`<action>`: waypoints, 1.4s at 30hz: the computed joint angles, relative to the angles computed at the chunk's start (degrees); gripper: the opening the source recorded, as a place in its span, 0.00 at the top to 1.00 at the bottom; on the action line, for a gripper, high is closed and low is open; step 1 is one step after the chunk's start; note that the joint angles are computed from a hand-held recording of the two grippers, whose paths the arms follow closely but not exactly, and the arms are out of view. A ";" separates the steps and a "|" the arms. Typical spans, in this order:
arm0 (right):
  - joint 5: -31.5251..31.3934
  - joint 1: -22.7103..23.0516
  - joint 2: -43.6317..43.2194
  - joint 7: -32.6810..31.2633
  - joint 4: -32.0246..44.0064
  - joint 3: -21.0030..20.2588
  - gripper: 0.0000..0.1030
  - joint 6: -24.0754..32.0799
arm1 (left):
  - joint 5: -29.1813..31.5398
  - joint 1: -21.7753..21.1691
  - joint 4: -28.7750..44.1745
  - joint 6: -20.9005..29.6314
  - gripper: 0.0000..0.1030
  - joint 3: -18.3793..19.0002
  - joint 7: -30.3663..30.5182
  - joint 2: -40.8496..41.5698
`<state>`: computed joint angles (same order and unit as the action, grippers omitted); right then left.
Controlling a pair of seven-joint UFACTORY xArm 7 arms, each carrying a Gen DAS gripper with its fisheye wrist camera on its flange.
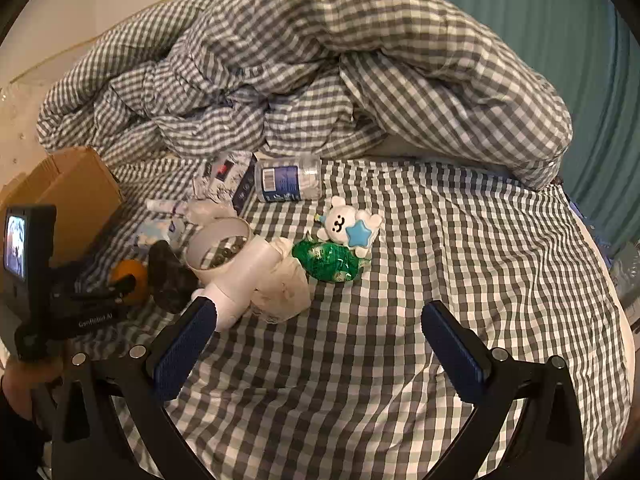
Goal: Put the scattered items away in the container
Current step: 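Grasp the orange with the left tool while the right tool grasps the white cylinder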
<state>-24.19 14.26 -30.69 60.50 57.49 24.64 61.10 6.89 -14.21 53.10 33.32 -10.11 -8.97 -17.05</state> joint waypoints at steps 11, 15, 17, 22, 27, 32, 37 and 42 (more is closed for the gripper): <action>1.96 0.54 3.72 -0.22 -2.21 -2.95 0.00 -6.76 | -10.69 -3.20 0.58 -1.74 0.43 2.18 8.84 3.42; 2.25 1.06 5.97 -0.25 -1.18 -3.14 0.00 -7.75 | -14.56 -4.01 0.15 -2.44 0.44 3.54 12.10 3.04; 2.76 1.69 7.58 -0.70 -0.14 -3.38 0.00 -8.60 | -16.23 -3.99 0.38 -1.49 0.44 3.98 13.21 2.77; 4.33 3.45 10.88 -0.95 1.12 -4.41 0.11 -12.14 | -15.51 -2.54 -0.91 -0.40 0.44 3.83 12.36 -0.25; 7.46 5.40 15.02 -1.54 1.89 -5.94 0.33 -14.96 | -15.17 -2.35 -2.28 -0.10 0.44 4.06 13.45 -4.61; 8.45 6.42 17.68 -0.09 2.41 -6.97 0.37 -16.83 | -16.32 -2.59 -2.38 -0.83 0.44 5.24 14.79 -7.35; 6.29 6.00 19.95 4.58 2.83 -7.71 0.37 -18.23 | -17.42 -2.75 -0.84 -0.55 0.44 6.02 16.51 -7.49; 4.34 6.35 23.28 6.61 5.16 -8.67 0.38 -18.11 | -18.45 -2.70 -0.80 -0.21 0.44 6.35 17.68 -8.24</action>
